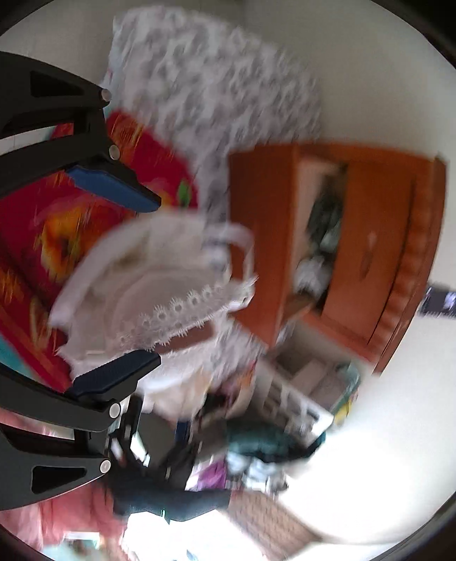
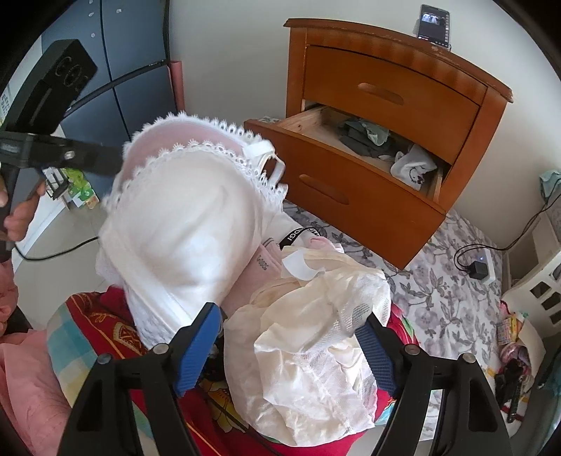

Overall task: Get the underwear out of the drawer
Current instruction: 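Open both tools to release the bra and white cloth on the bed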

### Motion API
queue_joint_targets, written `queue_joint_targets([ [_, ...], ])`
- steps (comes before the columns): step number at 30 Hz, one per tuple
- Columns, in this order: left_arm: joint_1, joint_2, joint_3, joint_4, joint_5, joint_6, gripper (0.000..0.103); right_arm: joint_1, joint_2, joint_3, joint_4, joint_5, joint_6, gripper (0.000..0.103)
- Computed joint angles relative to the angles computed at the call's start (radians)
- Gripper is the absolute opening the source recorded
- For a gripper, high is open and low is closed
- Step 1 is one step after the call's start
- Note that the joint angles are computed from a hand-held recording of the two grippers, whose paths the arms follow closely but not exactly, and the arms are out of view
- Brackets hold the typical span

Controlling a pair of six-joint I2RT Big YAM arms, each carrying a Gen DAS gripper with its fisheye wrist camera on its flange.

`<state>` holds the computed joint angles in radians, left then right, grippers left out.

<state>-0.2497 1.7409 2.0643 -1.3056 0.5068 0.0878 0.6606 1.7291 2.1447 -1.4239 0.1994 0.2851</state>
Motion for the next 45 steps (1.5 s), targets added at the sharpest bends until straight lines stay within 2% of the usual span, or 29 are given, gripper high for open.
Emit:
queue_joint_targets([
  [1, 0.01, 0.006, 0.007, -0.004, 0.006, -0.019, 0.081, 0.0, -0.001, 0.0, 0.002, 0.001, 0.0, 0.081],
  [3, 0.058, 0.027, 0.025, -0.011, 0.11, -0.1, 0.081, -0.001, -0.006, -0.001, 0.01, 0.002, -0.001, 0.081],
  [4, 0.071, 0.03, 0.024, -0.005, 0.134, -0.122, 0.081, -0.001, -0.007, -0.001, 0.012, 0.002, -0.001, 0.081],
  [7, 0.1, 0.022, 0.002, 0.046, 0.102, -0.208, 0.081, 0.0, -0.005, 0.001, 0.012, 0.003, 0.004, 0.081],
  [8, 0.112, 0.019, -0.011, 0.053, 0.14, -0.225, 0.081, 0.001, -0.004, 0.002, 0.009, 0.003, 0.006, 0.081],
  [9, 0.118, 0.021, -0.013, 0.041, 0.189, -0.206, 0.081, 0.001, -0.004, 0.002, 0.008, 0.003, 0.005, 0.081],
  [10, 0.113, 0.011, -0.027, 0.046, 0.185, -0.181, 0.081, 0.001, -0.005, 0.002, 0.009, 0.002, 0.004, 0.081],
  [11, 0.104, -0.002, -0.044, 0.067, 0.136, -0.174, 0.081, 0.001, -0.007, -0.001, 0.012, 0.002, 0.003, 0.081],
  [12, 0.086, -0.015, -0.062, 0.09, 0.05, -0.167, 0.081, 0.0, -0.007, -0.002, 0.014, 0.003, 0.006, 0.081],
  [13, 0.075, -0.017, -0.071, 0.098, 0.011, -0.165, 0.081, -0.001, -0.008, -0.002, 0.014, 0.004, 0.011, 0.081],
  [14, 0.06, -0.014, -0.077, 0.096, 0.0, -0.163, 0.081, -0.002, -0.008, -0.002, 0.014, 0.004, 0.013, 0.081],
  [16, 0.035, 0.02, -0.046, 0.036, 0.067, -0.121, 0.081, -0.003, -0.012, 0.0, 0.009, 0.004, 0.01, 0.081],
  [17, 0.02, 0.025, -0.038, 0.025, 0.06, -0.11, 0.081, -0.005, -0.017, -0.001, 0.008, 0.005, 0.004, 0.081],
  [20, -0.034, 0.027, -0.03, 0.023, -0.01, -0.066, 0.081, -0.014, -0.055, -0.026, 0.038, -0.01, -0.004, 0.081],
  [24, -0.086, 0.057, 0.022, -0.002, 0.004, -0.069, 0.081, -0.03, -0.112, -0.06, 0.077, 0.02, 0.026, 0.081],
  [28, -0.158, 0.063, 0.022, 0.006, -0.092, -0.005, 0.082, -0.053, -0.159, -0.091, 0.107, 0.036, 0.06, 0.081],
  [33, -0.213, 0.097, 0.026, -0.036, -0.134, 0.012, 0.082, -0.073, -0.178, -0.102, 0.119, 0.028, 0.086, 0.081],
  [38, -0.218, 0.11, 0.028, -0.056, -0.146, 0.015, 0.082, -0.074, -0.173, -0.099, 0.112, 0.016, 0.088, 0.081],
  [45, -0.162, 0.09, 0.039, -0.082, -0.076, -0.009, 0.082, -0.063, -0.169, -0.094, 0.109, 0.021, 0.073, 0.081],
])
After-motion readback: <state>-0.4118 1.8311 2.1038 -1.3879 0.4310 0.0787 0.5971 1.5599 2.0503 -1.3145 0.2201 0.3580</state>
